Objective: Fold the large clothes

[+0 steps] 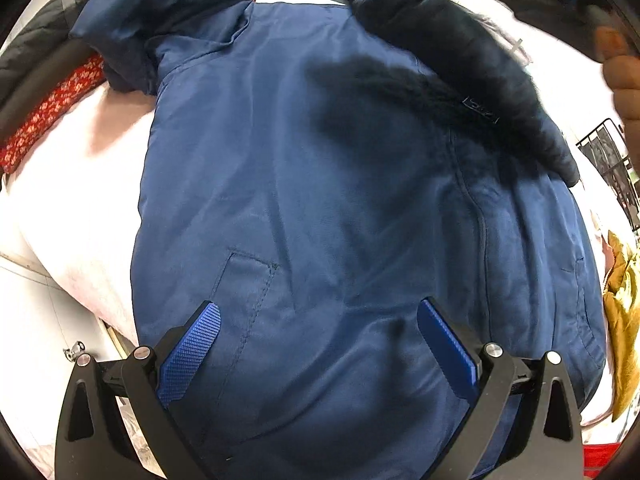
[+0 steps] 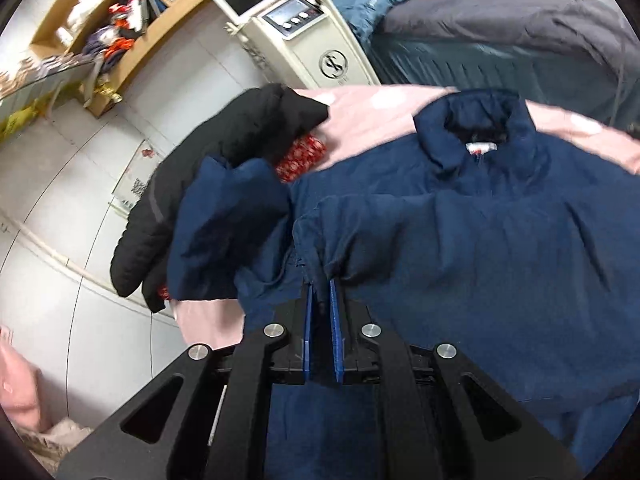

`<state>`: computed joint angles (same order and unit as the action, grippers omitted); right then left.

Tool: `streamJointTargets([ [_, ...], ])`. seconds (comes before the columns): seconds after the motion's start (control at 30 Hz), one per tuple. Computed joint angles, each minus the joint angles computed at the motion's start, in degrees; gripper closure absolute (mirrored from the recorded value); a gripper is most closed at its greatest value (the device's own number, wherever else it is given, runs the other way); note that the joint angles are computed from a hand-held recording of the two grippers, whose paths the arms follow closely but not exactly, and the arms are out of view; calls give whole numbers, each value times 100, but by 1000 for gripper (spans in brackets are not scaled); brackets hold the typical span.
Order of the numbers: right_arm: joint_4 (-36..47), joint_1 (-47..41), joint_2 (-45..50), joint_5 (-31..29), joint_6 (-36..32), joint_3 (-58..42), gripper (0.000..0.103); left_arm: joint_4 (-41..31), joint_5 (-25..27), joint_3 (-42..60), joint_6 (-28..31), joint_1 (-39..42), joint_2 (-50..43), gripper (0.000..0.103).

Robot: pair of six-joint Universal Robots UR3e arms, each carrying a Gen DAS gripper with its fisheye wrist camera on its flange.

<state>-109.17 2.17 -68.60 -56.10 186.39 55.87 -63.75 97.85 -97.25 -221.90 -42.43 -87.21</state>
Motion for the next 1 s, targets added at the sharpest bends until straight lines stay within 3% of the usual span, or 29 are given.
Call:
streamJointTargets([
  [0.07,57,-145,34,124,23,156,93,-9,28,11,31,-22,-29,6],
  [0.13,151,-191,77,242,166,396,79,-37,28,30,34,-27,-57,6],
  [0.2,136,-283,-92,376,222,843,32,-10,38,-59,36,-7,14,6],
  [0.23,-21,-349,-281,409,270,1171,28,15,44,-78,29,3,19,6],
  [0.37,-390,-671,-1180,445,-57,2225,27,62,135,-181,-47,91,138,6],
  [0.43,-451,-798,-1557,166,-318,2466,22,221,258,-167,-98,125,191,6],
  [0.53,-562,-749,-1895,-1051,-611,2563,17,531,522,270,129,71,-112,6],
  [0.57,-730,-617,-1955,-1856,-729,2615,17,643,635,442,231,17,-281,6],
  [0.7,-1057,-438,-1902,-3376,-1080,2912,14,567,855,1764,963,-51,-1383,6],
  [0.9,-934,-762,-1710,-3320,-1149,3317,10,19,834,3761,1532,35,-3106,8],
  [1.0,-1241,-525,-1507,-3728,-1284,3454,6,-464,808,4224,1535,92,-3595,10],
])
